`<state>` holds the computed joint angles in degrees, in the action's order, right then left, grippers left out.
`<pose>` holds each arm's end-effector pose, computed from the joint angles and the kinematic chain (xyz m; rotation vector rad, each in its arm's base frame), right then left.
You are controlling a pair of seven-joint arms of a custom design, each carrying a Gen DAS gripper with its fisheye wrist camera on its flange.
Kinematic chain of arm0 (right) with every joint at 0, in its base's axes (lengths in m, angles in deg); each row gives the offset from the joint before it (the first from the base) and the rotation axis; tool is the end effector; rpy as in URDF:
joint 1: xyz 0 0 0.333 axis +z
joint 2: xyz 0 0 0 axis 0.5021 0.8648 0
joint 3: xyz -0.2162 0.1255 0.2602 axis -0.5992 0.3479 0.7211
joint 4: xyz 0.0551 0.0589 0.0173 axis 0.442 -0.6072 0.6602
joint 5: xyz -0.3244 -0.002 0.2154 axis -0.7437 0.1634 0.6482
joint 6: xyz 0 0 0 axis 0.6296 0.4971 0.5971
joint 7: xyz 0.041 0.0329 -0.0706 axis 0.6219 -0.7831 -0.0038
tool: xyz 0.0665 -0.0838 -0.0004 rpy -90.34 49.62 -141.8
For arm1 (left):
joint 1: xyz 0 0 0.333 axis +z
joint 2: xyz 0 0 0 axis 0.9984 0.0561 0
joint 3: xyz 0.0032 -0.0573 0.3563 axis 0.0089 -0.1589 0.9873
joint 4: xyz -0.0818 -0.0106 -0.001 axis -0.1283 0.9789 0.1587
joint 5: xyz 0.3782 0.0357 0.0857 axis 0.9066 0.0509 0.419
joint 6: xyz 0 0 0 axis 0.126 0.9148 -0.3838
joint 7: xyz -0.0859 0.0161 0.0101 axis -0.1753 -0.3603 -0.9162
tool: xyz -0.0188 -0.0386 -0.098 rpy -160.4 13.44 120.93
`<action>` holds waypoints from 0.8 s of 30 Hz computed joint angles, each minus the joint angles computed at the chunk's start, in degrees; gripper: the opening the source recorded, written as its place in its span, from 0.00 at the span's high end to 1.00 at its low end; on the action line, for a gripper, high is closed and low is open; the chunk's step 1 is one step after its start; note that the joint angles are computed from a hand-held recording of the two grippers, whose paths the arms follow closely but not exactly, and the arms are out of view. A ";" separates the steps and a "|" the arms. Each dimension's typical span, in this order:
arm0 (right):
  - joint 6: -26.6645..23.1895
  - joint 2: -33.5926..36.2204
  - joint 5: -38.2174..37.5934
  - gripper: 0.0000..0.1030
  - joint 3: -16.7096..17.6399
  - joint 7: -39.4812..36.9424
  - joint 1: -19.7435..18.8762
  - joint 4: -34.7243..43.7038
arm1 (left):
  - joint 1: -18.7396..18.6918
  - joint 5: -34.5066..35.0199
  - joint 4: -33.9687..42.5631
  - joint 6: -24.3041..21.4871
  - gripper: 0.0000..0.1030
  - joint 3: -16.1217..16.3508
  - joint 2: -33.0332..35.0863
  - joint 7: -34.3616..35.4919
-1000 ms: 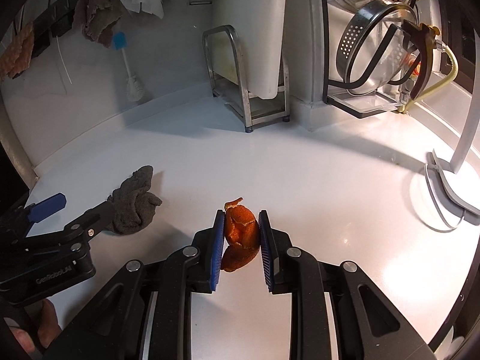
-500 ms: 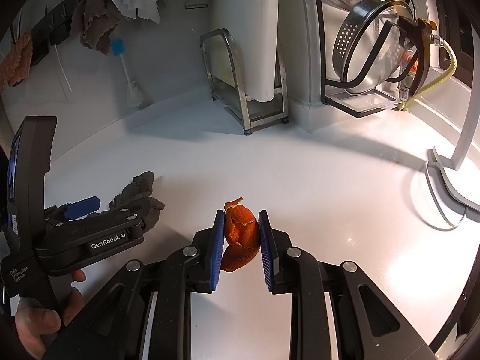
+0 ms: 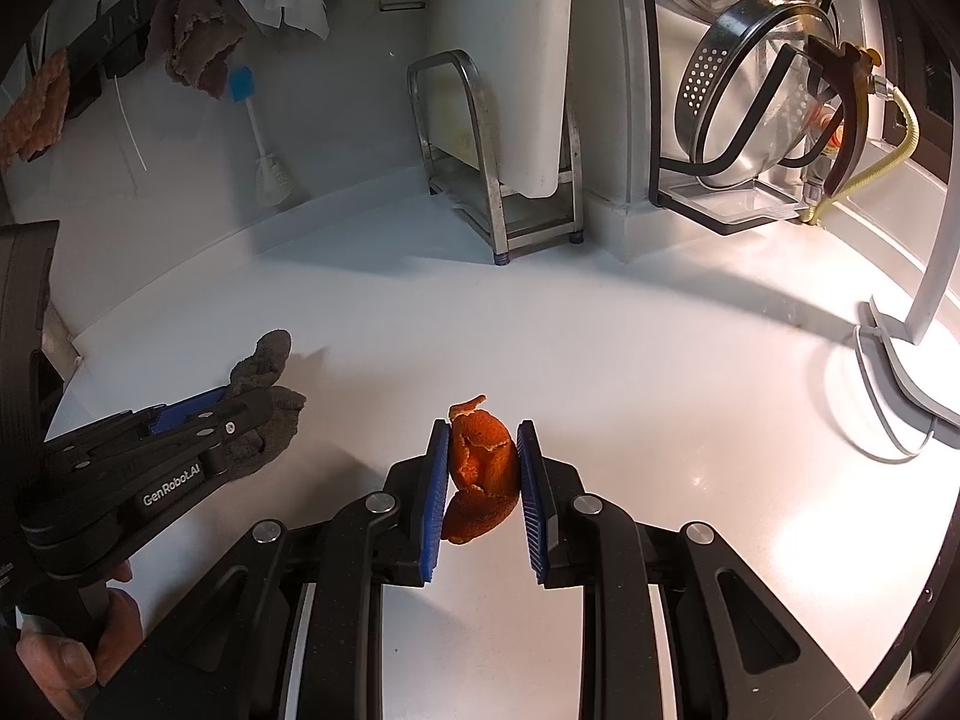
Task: Collect trash
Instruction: 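Carry the orange peel and grey cloth over the grey bin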
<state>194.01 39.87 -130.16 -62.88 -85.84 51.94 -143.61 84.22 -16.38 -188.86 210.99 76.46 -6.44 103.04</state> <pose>0.4506 0.2746 0.4635 -1.2302 2.1687 -0.8236 0.5705 -0.0913 0.4715 -1.2579 2.4098 -0.9781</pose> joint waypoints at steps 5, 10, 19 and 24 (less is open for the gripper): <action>-0.42 -0.30 -0.77 0.79 0.21 0.56 0.17 -0.14 | 0.04 -5.98 -2.78 1.31 0.79 0.76 -3.38 6.75; -2.46 -2.30 -1.19 0.79 1.71 2.57 1.25 -1.45 | -0.98 -12.82 -7.38 0.40 0.82 3.65 -9.44 15.40; -10.20 -7.29 2.17 0.79 8.18 9.61 6.07 -4.66 | -1.24 -12.01 -17.02 -5.61 0.82 10.66 -21.94 21.61; -17.61 -8.10 6.54 0.79 12.56 12.98 10.92 -4.06 | -0.46 -7.83 -21.35 -10.35 0.82 14.67 -29.02 21.28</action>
<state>176.41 31.77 -123.61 -50.32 -72.86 62.86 -147.67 83.75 -24.21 -210.21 200.64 91.13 -35.46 124.33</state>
